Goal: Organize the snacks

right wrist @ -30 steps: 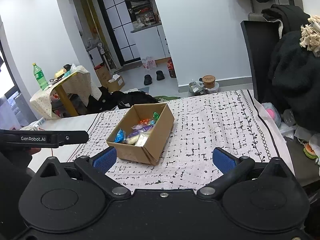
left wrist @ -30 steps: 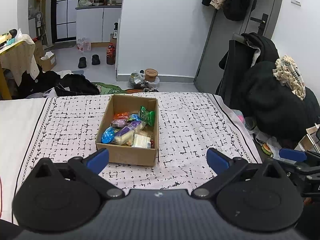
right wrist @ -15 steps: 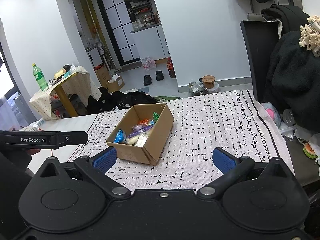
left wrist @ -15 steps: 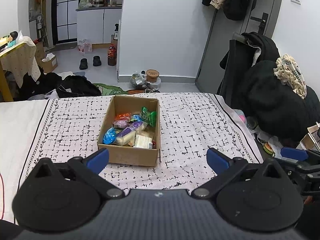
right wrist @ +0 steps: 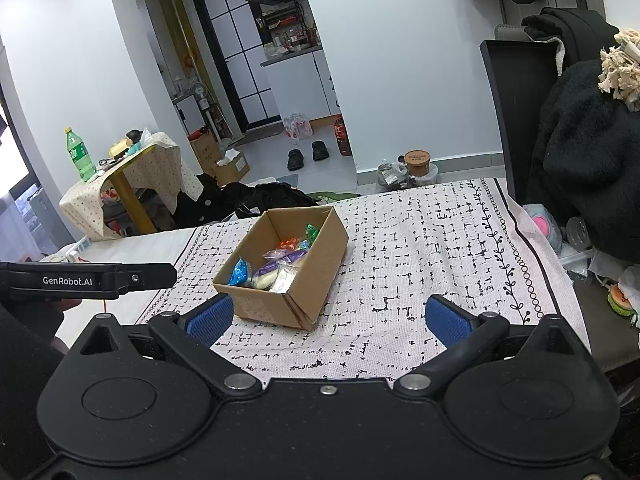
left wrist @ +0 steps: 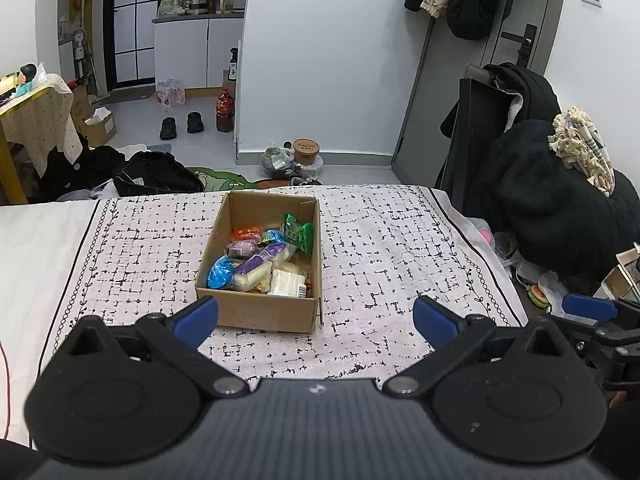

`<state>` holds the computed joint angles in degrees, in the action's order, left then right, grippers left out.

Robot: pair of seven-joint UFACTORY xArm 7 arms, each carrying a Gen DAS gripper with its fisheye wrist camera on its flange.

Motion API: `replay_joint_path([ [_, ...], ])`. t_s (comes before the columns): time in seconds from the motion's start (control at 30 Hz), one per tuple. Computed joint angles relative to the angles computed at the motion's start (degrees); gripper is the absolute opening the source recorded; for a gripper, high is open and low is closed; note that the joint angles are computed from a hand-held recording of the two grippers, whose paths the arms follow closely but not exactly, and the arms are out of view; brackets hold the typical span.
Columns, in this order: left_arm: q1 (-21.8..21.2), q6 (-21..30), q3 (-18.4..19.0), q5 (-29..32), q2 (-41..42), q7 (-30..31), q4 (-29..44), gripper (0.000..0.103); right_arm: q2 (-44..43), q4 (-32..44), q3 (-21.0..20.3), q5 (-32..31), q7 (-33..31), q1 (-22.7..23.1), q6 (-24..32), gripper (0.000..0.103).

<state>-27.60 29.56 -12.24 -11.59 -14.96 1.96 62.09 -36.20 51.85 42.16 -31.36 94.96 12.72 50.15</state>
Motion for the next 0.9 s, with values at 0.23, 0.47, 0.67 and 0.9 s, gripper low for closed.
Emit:
replay_joint_path([
  [0.23, 0.13, 0.15, 0.02, 0.27, -0.09, -0.29, 0.08, 0.103, 0.25, 0.2, -0.13, -0.15, 0.09, 0.14, 0.19, 0.103],
  [0.47, 0.1, 0.19, 0.12, 0.24, -0.25, -0.11, -0.12, 0.103, 0.34, 0.23, -0.22, -0.27, 0.24, 0.29, 0.26, 0.103],
  [0.67, 0.34, 0.07, -0.19, 0.92, -0.32, -0.57, -0.31, 0.103, 0.33, 0.15, -0.35, -0.39, 0.19, 0.45, 0.27, 0.103],
  [0.9, 0.37, 0.08, -0.33, 1.6, -0.21, -1.05, -0.31, 0.103, 0.43, 0.27, -0.37, -0.42, 0.28, 0.51, 0.39, 0.103],
])
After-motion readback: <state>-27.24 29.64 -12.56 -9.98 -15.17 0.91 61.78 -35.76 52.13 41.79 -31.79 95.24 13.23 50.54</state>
